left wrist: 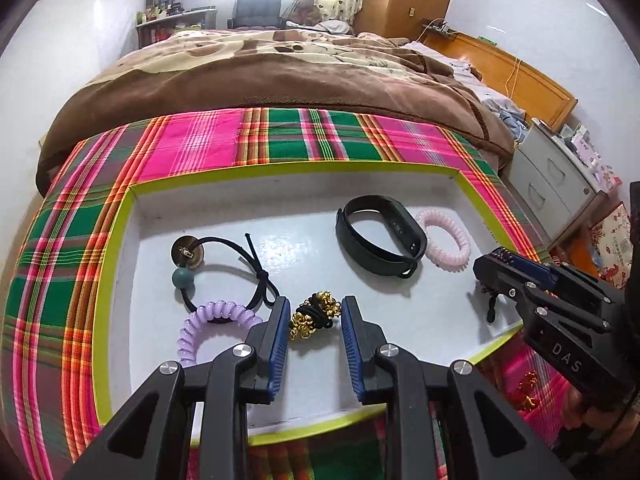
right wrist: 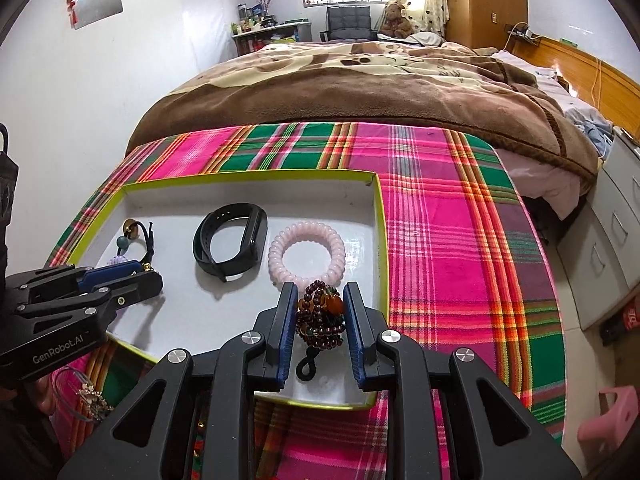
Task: Organize jewelry
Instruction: 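Open both tools to release the gold clip and beaded bracelet in the box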
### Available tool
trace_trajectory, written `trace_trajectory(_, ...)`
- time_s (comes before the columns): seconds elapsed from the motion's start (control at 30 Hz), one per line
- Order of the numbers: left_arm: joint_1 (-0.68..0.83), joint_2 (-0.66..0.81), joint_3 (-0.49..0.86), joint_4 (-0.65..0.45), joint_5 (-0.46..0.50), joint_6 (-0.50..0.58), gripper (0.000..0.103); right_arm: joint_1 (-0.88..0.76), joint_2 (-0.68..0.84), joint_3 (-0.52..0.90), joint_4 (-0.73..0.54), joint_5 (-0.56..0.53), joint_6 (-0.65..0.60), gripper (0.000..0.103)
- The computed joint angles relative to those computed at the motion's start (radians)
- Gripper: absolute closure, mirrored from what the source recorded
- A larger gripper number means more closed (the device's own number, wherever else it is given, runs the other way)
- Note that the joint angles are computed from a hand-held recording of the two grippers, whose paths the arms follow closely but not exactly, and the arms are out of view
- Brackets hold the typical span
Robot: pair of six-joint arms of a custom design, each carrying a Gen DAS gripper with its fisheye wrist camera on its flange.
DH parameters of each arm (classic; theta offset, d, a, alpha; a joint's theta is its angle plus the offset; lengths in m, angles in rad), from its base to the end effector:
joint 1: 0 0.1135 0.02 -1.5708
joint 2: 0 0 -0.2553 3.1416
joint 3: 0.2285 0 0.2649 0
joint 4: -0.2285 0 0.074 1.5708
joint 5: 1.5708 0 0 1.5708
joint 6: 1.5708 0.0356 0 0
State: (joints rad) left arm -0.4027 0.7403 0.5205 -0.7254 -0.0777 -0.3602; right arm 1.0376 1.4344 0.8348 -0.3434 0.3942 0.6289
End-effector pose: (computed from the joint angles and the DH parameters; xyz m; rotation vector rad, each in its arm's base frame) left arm 0.1488 -0.0604 0.1993 0.0219 2.5249 -0.2129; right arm 0.1617 0.2470 0.1839 -0.3383 2.4074 0.2571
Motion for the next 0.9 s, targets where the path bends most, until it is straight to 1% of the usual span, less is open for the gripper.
trace_trajectory(0.3, -0.028, 0.021, 0.005, 0.005, -0.027, -0.016, 0.077, 0.009, 0.006, 0.006, -0.010, 0.015, 0.002, 0.078)
trace_trajectory(0.43, -0.044, 0.027, 0.011, 0.001, -0.044, -0.027, 0.075, 0.008, 0.005, 0.006, -0.008, 0.010, -0.006, 0.074)
trace_trajectory(0.57, -0.049, 0.026, 0.013, -0.003, -0.054, -0.037, 0.074, 0.009, 0.007, 0.011, -0.012, 0.014, -0.004, 0.074)
trace_trajectory(0.63, -0.070, 0.024, 0.016, -0.012, -0.081, -0.043, 0.071, 0.011, 0.004, 0.008, -0.012, 0.017, -0.004, 0.073)
trace_trajectory(0.7, -0.073, 0.020, 0.017, -0.016, -0.077, -0.045, 0.067, 0.013, 0.004, 0.009, -0.013, 0.017, -0.003, 0.072)
trace_trajectory(0.83, -0.101, -0.014, 0.014, -0.036, -0.104, -0.066, 0.066, 0.022, -0.009, 0.002, -0.002, 0.016, -0.002, 0.061)
trace_trajectory(0.9, -0.102, -0.025, 0.019, -0.054, -0.094, -0.068, 0.066, 0.034, -0.006, 0.010, -0.012, 0.032, 0.004, 0.059)
